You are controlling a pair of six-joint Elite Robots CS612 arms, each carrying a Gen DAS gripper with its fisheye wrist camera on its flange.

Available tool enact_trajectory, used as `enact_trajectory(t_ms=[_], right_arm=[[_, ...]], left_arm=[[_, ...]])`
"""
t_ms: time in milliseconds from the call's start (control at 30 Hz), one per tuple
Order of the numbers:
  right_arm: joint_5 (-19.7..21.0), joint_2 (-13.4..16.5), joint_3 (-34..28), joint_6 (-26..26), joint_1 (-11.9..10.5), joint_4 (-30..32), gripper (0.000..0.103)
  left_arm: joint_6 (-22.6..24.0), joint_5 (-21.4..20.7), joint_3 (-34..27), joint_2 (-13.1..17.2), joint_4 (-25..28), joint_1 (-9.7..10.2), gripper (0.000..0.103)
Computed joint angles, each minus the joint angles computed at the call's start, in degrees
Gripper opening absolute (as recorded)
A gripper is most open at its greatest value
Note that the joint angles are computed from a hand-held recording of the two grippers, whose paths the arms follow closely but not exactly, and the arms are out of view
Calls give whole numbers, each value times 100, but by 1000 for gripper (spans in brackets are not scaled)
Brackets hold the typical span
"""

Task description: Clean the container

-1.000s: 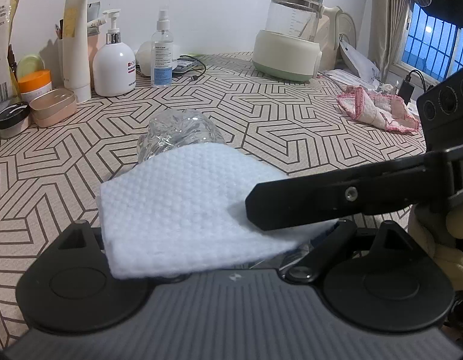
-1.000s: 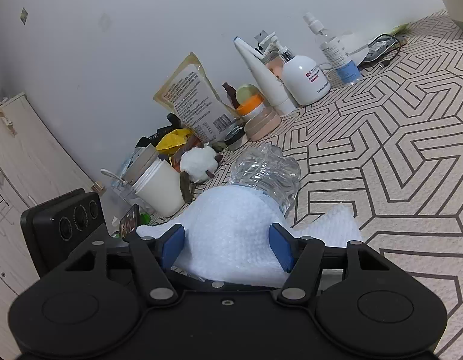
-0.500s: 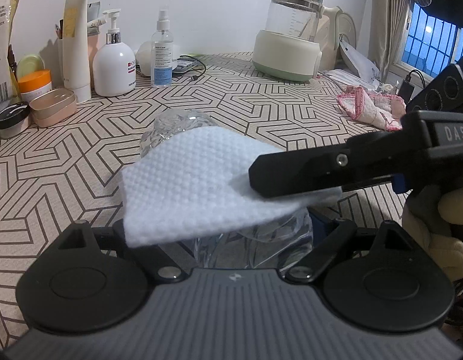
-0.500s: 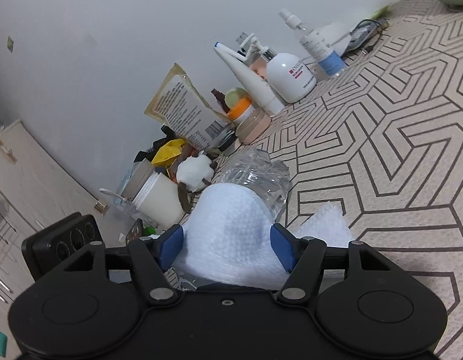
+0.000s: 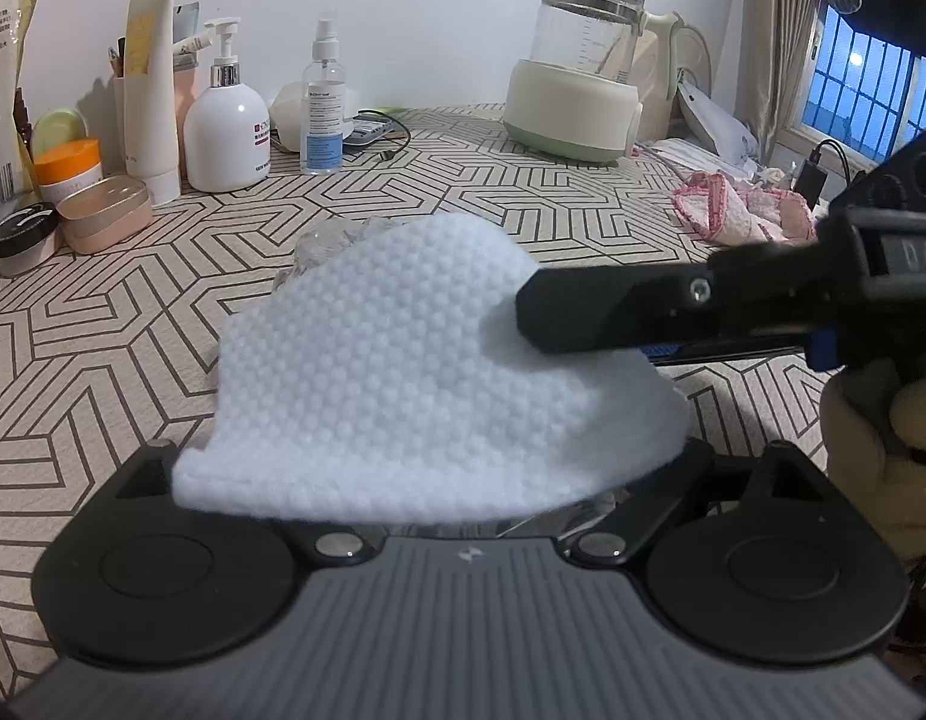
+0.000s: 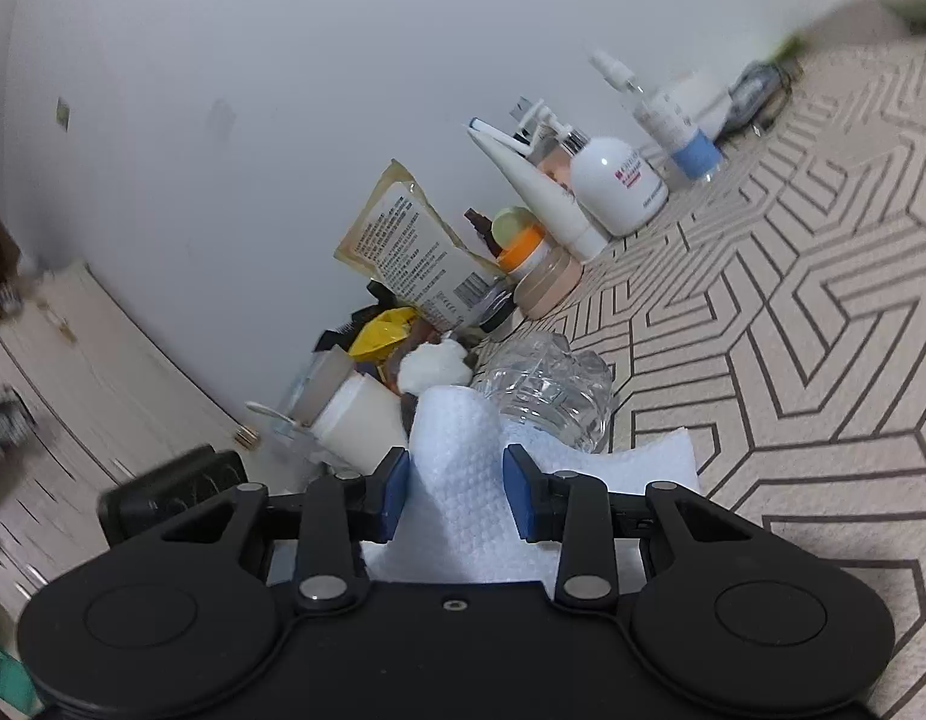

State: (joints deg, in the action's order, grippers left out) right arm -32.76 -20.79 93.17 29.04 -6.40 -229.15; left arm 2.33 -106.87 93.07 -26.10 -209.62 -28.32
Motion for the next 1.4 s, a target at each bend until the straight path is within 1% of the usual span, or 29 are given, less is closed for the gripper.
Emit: enact_trajectory(t_ms=[67, 133, 233, 267, 300, 400, 533, 667, 733, 767, 800, 900, 1067, 1233, 1300, 1400], right_arm=[[-204, -96, 119, -367, 50, 98, 40], [-258, -160, 170, -543, 67, 185, 40], [27, -181, 109, -590, 60, 250, 40], [91, -190, 94, -623, 66, 292, 40], [63, -202, 97, -670, 82, 320, 40], [-175, -212, 120, -786, 136, 246, 39], [-314, -199, 142, -818, 162, 124, 37], [-683, -290, 304, -1133, 183, 252, 38], [-719, -285, 322, -1139, 164, 305, 38], [-749, -286, 332, -1152, 157, 372, 39], [-724, -271, 319, -1091, 142, 411, 44], [-442, -165, 187, -650, 71, 413, 45], [-409, -152, 168, -656, 80, 382, 45], [-194, -96, 114, -553, 49, 176, 46], [-163, -102, 125, -632, 50, 152, 46], [-192, -198, 240, -1198, 88, 308, 46]], left_arm=[[6, 6, 0, -2, 4, -3, 91], [8, 8, 2, -4, 5, -4, 91], [22, 25, 7, -9, 9, -9, 91], [22, 25, 7, -9, 9, -9, 91], [13, 16, 5, -9, 8, -7, 91], [9, 14, 5, -8, 6, -8, 91], [15, 17, 2, -7, 11, -6, 91], [19, 24, 1, -6, 12, -9, 91], [22, 31, 4, -8, 11, -12, 91], [23, 31, 2, -7, 11, -12, 91], [23, 30, 1, -6, 11, -12, 91], [19, 30, -7, -3, 19, -14, 91], [4, 17, -22, 3, 23, -13, 91], [-3, 14, -18, 2, 16, -13, 91], [-5, 10, -18, 3, 13, -12, 91], [-24, -12, -22, 5, 12, -10, 91]])
